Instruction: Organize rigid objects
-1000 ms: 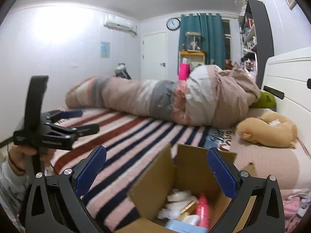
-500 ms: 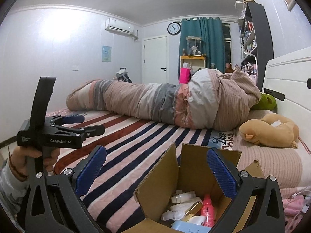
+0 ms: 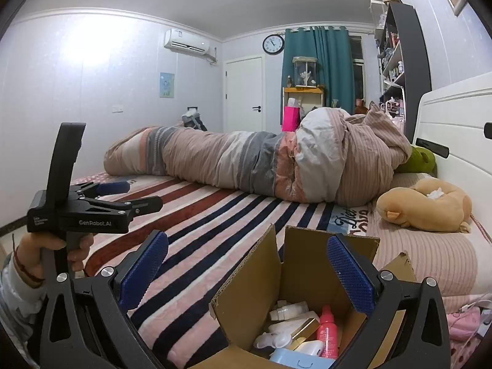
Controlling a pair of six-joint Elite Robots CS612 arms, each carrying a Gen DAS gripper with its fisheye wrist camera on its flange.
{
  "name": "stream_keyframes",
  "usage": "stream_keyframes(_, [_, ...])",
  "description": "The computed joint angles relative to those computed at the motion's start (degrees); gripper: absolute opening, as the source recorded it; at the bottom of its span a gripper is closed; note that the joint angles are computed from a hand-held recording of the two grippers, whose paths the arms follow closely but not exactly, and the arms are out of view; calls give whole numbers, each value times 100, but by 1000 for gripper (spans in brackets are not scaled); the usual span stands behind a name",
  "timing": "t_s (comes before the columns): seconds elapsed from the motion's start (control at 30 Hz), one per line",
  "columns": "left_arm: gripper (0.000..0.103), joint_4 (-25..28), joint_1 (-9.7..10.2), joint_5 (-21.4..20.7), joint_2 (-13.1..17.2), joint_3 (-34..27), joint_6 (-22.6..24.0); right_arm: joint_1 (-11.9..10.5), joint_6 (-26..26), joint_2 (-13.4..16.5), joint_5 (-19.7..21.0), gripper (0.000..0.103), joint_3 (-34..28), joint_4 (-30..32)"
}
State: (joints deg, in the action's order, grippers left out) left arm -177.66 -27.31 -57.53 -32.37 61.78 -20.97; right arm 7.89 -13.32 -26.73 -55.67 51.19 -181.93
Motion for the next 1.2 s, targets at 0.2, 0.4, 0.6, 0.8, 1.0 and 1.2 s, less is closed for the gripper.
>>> stream_keyframes(0.2, [102,-35,-9,86,-12,26,5,-3,-4,3,10,103,-6,4])
stream_keyframes(0.4, [102,-24,-15,122,-14,25,22,-2,14,-1,-9,103,-2,-2])
stream_keyframes(0.6, [102,-29,-16,140,-11,25,20,7,14,-18,-48,103,25,-1])
stream_keyframes(0.8, [102,-26,-14,138,-13,26,28,5,16,-16,-49,103,23,-1])
stream_keyframes(1.0, [102,-44,-9,130,-22,49,27,6,32,-18,-49,103,24,1])
stream_keyframes(1.2, [102,-51,-5,127,-21,50,49,8,45,-21,-64,103,31,-7])
